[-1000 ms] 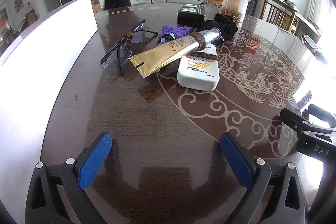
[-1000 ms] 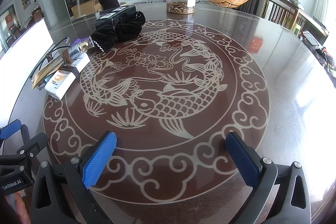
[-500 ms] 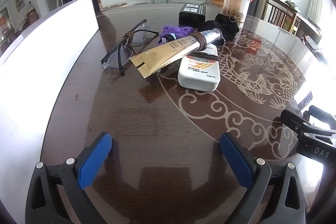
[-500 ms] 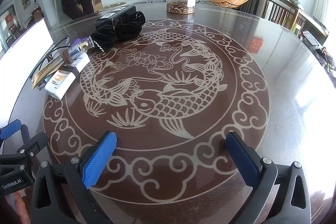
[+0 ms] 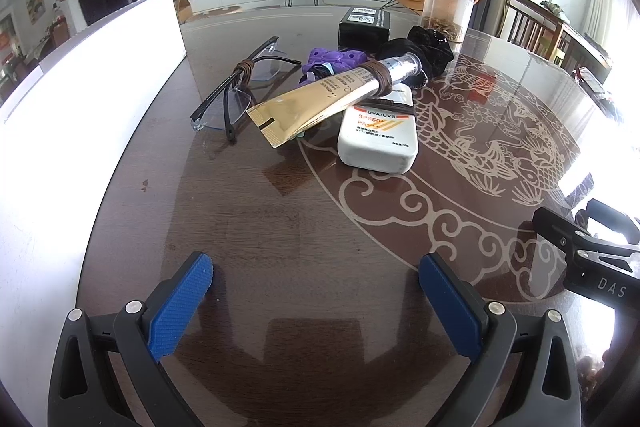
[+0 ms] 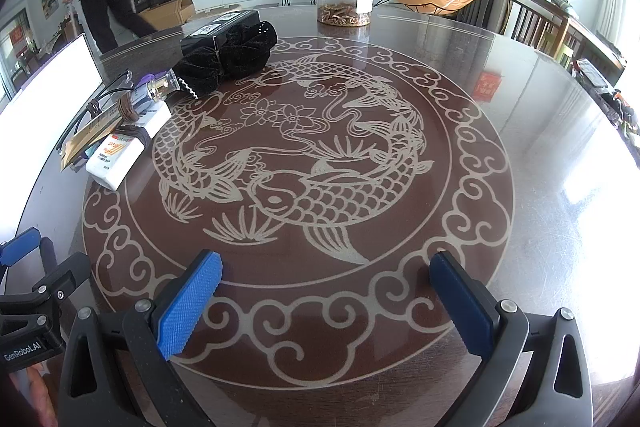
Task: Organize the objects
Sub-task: 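Grasp the gold tube with the left tool and lift it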
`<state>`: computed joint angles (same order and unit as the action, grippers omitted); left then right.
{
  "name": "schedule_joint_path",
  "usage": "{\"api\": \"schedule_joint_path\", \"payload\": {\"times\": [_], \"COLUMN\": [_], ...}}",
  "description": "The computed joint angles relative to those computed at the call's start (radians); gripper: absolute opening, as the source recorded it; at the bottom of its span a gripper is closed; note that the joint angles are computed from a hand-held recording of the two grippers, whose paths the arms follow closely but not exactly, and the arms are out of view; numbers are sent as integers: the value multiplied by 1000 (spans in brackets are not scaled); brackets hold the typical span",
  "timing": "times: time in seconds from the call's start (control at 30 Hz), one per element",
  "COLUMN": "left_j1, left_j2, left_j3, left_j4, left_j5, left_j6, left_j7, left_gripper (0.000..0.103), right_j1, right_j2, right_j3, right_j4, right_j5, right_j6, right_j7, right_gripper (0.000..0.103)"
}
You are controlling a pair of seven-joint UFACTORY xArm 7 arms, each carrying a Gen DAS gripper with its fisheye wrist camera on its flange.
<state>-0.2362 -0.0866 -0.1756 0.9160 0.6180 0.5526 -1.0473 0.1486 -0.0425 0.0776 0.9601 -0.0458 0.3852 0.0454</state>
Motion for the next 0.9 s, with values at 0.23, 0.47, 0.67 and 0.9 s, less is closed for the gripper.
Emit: {"api": "schedule_joint_path", "payload": {"times": [0.23,0.47,0.67,0.9], "left_j1": [49,9,-5,3], "left_j2": [-19,270,249,-74], "left_j3": [0,73,109,52], "left_j4": [45,401,348,-73], "left_j5": [-16,-208,-316,-473], "left_j6": [-103,45,-10,-97], "left_j7": [144,508,555,483], "left_gripper": [103,103,27,27], "right_j1": [0,0,0,0], "right_j2": [-1,-2,-5,-5], "right_j3": [0,0,-1,0], "right_j4": [-1,-1,-4,-4], "right_j5": [0,1,3,3], "right_j6": [0,0,1,1], "right_j7": [0,-1,-4,-3], "right_gripper": [103,103,103,103]}}
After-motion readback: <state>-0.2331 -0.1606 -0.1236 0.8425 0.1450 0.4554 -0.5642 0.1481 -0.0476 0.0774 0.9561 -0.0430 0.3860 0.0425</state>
